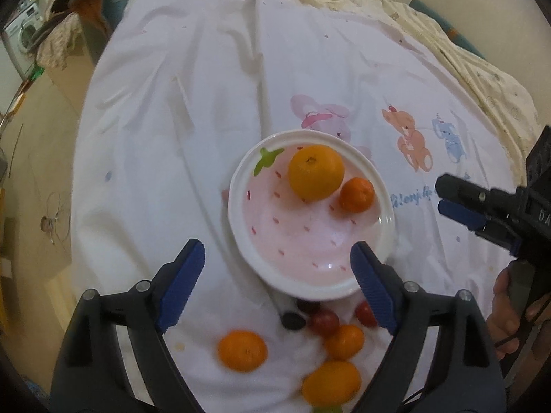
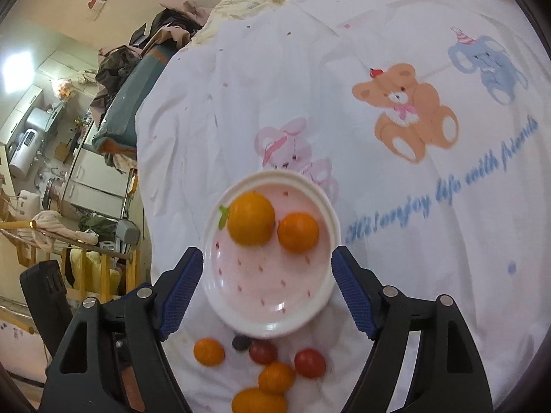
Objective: Organize fruits
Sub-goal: 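Move the right gripper down to the dark purple grape beside the plate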
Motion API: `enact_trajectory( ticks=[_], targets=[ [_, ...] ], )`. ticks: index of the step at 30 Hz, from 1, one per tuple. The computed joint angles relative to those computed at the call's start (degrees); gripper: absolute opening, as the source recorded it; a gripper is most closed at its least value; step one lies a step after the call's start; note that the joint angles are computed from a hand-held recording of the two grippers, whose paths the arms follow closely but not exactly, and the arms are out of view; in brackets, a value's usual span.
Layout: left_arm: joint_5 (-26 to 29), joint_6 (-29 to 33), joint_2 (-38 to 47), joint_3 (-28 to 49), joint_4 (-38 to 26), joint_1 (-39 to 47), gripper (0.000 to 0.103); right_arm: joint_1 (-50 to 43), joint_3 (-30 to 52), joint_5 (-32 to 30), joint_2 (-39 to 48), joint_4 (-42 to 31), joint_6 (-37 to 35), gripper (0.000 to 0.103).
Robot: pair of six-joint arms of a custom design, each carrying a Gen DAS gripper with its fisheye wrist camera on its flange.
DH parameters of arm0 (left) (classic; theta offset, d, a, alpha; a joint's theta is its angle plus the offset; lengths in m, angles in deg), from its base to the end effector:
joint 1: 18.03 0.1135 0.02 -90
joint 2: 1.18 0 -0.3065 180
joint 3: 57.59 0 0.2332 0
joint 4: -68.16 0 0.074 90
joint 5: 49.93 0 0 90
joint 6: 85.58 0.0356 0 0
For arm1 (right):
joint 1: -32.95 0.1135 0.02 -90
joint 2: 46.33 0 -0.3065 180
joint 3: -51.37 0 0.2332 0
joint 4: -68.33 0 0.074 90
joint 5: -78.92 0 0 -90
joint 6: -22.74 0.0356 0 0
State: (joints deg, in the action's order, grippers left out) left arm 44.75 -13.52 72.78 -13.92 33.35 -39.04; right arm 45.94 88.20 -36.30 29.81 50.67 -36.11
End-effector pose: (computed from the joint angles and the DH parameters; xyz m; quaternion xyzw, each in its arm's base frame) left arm 0.1696 -0.0682 0.1911 0.0349 0.9751 -0.1094 0.1898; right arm 0.1768 0.0563 0.1743 0.0864 0.9337 0.2982 0.1784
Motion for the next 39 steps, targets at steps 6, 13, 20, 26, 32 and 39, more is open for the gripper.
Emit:
enact_trajectory(
  ticks=[6,13,20,26,32,39],
  targets=[
    [-1.17,-0.83,-7.82,-2.9,-4.73,0.06,0.084,3.46,-3.66,1.71,-9.0,-4.43,3.59,0.08],
    [5.14,2.01,-11.59,-7.77,-6.85,8.94,0.084,10.19,-6.38,4.43,-12.89,-5.3,10.1,0.08],
    [5.23,2.89,-11.05,-10.33,-6.36,12.77,0.084,20.23,-7.39,4.74,-1.11,4.02,14.21,0.073],
    [6.85,4.93,-10.13,-10.32,-5.92,17.53,0.084,27.83,-5.35,6.63,12.08,12.26,16.26,0.046],
    [8.99,7.35,-9.15,-9.87,-6.51,21.31,0.084,32.4,-0.51,9.89,21.48,12.5,17.99,0.036],
    [10.47,9.22,-7.19,-9.85,-6.25,24.27,0.084,36.2,3.07,14.15,25.94,11.45,20.39,0.026]
  ],
)
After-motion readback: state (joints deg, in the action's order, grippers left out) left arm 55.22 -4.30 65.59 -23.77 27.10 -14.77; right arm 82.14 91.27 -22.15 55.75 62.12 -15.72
